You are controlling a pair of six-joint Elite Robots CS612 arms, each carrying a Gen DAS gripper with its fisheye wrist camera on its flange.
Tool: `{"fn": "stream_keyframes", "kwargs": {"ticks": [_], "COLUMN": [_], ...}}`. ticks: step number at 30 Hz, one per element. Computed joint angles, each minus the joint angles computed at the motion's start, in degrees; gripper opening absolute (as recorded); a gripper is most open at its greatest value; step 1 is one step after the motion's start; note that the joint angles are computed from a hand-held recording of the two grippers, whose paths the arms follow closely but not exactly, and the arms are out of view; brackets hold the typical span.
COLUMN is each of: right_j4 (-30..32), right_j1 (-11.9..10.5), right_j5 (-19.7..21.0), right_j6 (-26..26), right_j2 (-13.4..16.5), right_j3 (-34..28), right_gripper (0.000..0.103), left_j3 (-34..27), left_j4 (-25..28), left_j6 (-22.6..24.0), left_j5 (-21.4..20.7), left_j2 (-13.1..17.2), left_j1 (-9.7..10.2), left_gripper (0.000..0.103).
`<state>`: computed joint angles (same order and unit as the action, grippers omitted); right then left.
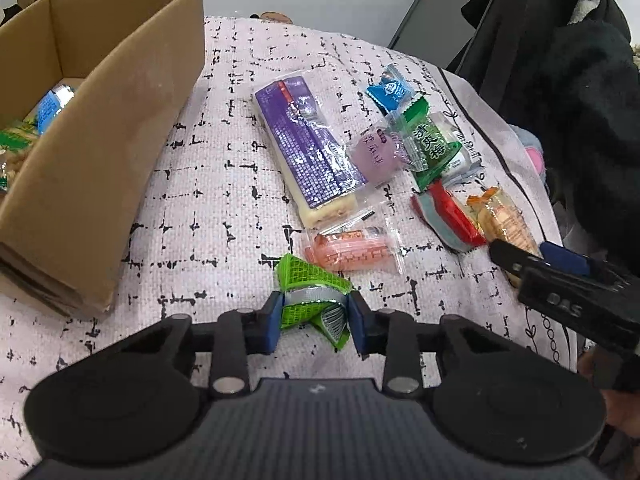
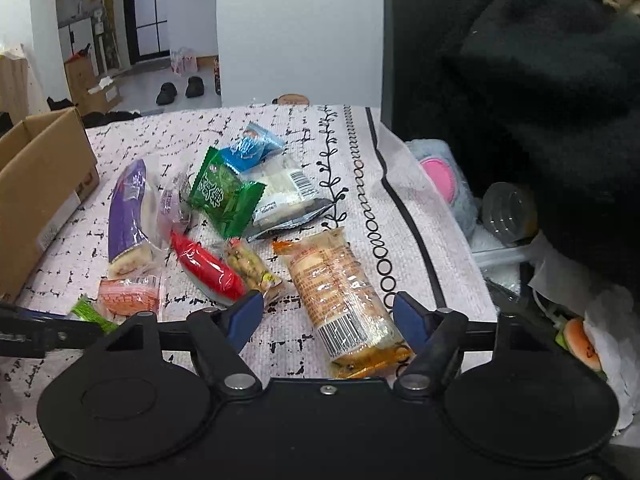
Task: Organize snacks
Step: 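Grasp the green candy with the left gripper while the right gripper grasps the orange biscuit pack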
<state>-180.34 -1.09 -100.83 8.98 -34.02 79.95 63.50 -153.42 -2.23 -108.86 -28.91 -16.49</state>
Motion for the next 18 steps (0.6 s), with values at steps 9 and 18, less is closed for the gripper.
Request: {"fn": "stream_keyframes", "kwargs": {"ticks": [9, 18], "right_j4": [3.2, 2.0], "right_j1": [0.3, -0.2], "right_j5": [-1.8, 2.5], "right_j6": [-1.3, 3.6], "right_j2": [0.9, -0.8], "right_j3": [-1.5, 1.1], "right_gripper": [0.047, 0.035], "left_j3": [1.4, 1.7], "left_j4": [-3.4, -5.6], "left_j6": [0.1, -0.5], "left_j5": [-0.8, -0.8], "left_j2": [-1.1, -1.3], "left_j1": [0.24, 0.62], "left_gripper": [0.030, 0.030]}}
